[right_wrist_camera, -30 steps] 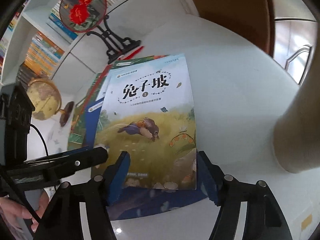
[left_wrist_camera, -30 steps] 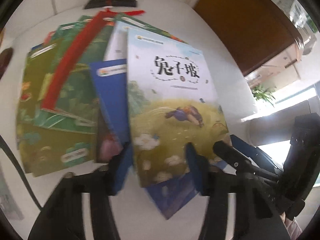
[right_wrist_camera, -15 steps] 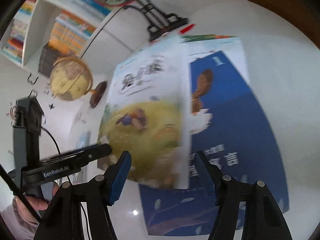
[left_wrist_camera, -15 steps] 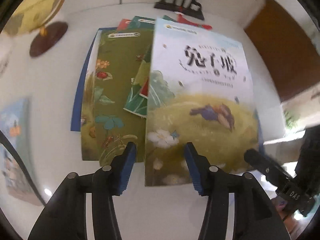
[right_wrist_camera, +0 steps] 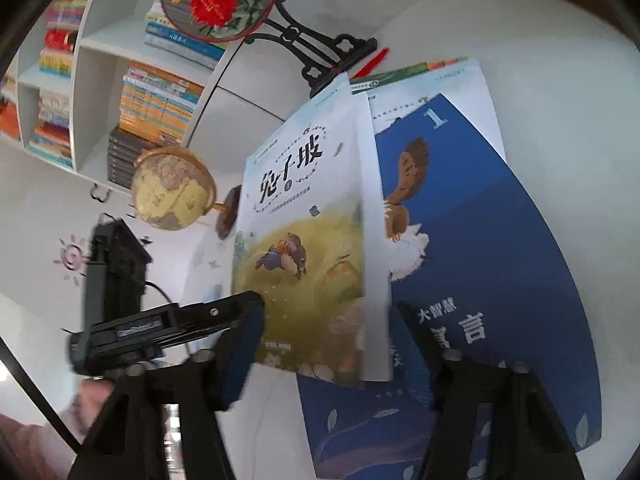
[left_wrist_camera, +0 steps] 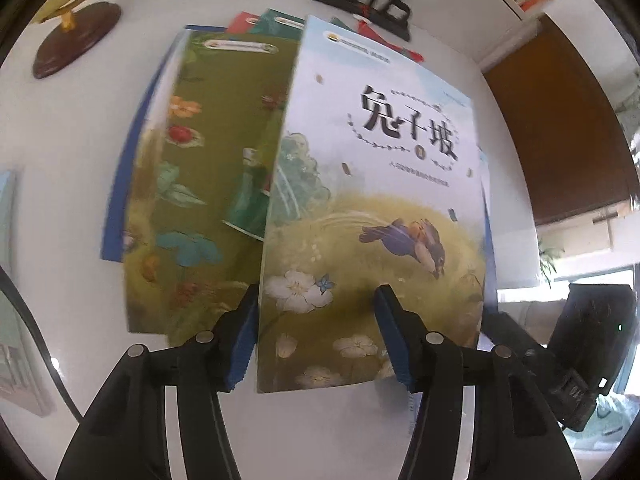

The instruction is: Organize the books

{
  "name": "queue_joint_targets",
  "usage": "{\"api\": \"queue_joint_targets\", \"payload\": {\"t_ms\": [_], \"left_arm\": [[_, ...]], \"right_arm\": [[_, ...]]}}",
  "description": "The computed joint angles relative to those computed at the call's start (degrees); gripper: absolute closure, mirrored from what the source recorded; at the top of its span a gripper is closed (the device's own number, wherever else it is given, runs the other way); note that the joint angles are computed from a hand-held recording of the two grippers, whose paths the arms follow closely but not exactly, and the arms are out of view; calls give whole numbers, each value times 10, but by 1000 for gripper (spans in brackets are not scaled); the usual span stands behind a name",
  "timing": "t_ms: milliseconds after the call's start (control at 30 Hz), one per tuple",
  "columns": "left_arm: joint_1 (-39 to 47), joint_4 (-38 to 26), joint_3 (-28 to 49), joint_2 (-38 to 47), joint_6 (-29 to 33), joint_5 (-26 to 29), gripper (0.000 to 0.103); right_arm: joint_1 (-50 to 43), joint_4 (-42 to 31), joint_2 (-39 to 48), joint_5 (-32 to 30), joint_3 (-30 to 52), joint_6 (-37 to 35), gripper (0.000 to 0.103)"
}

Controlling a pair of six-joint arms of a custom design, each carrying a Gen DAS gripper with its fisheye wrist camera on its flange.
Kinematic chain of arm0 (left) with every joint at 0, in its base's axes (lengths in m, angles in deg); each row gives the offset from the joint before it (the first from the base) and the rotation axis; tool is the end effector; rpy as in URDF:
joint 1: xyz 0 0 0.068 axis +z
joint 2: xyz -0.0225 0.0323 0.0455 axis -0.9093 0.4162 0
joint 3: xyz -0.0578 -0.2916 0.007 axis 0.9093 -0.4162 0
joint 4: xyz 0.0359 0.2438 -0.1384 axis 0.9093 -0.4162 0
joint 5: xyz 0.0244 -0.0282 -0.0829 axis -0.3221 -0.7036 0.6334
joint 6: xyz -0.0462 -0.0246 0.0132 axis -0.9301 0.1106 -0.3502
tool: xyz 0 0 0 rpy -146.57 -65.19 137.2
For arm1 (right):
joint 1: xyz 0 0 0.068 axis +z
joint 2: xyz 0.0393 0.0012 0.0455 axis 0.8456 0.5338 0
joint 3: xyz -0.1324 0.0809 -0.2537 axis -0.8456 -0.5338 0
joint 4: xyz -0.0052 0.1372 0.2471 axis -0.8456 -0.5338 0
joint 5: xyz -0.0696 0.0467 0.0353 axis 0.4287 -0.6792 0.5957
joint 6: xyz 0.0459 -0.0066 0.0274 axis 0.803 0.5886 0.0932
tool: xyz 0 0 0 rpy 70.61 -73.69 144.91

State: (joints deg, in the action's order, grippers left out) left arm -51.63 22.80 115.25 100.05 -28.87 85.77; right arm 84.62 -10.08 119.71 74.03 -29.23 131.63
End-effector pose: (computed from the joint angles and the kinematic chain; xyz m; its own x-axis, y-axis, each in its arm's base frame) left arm 0.3331 0.0675 0.2187 -0.9394 0.2853 -0.1901 0.3353 0.8801 -0.3361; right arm 0.1667 0.0910 0.1512 -0.7235 0.6185 -0.3064 0.1680 0.5884 0.7909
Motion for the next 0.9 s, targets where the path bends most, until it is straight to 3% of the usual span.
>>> {"api": "queue_joint_targets", "payload": {"t_ms": [33, 100, 167, 300, 433, 533, 633, 900], "left_arm": [[4, -11, 11, 11, 5, 5, 48], [0, -8, 11, 10, 9, -2, 48], [-7, 5, 2, 2, 5, -12, 48], [-2, 0, 10, 10, -8, -5, 48], [10, -15, 19, 0, -13, 2, 68], [11, 4, 1, -49, 26, -1, 84], [6, 19, -14, -97, 70, 4, 92], [15, -29, 30, -103, 99, 43, 93]], "right_arm": [[-13, 29, -20, -19, -22, 6, 77], [-37, 125, -32, -70, -60, 25, 92], [-25, 86, -12, -61, -31, 5, 92], [-10, 101, 94, -51, 17, -6, 92], [14, 6, 68, 1, 53, -41, 96], [45, -72, 46, 55, 93, -67, 97], [77, -125, 38, 97, 132, -87, 97], [148, -217, 43, 190, 217, -121, 97]]}}
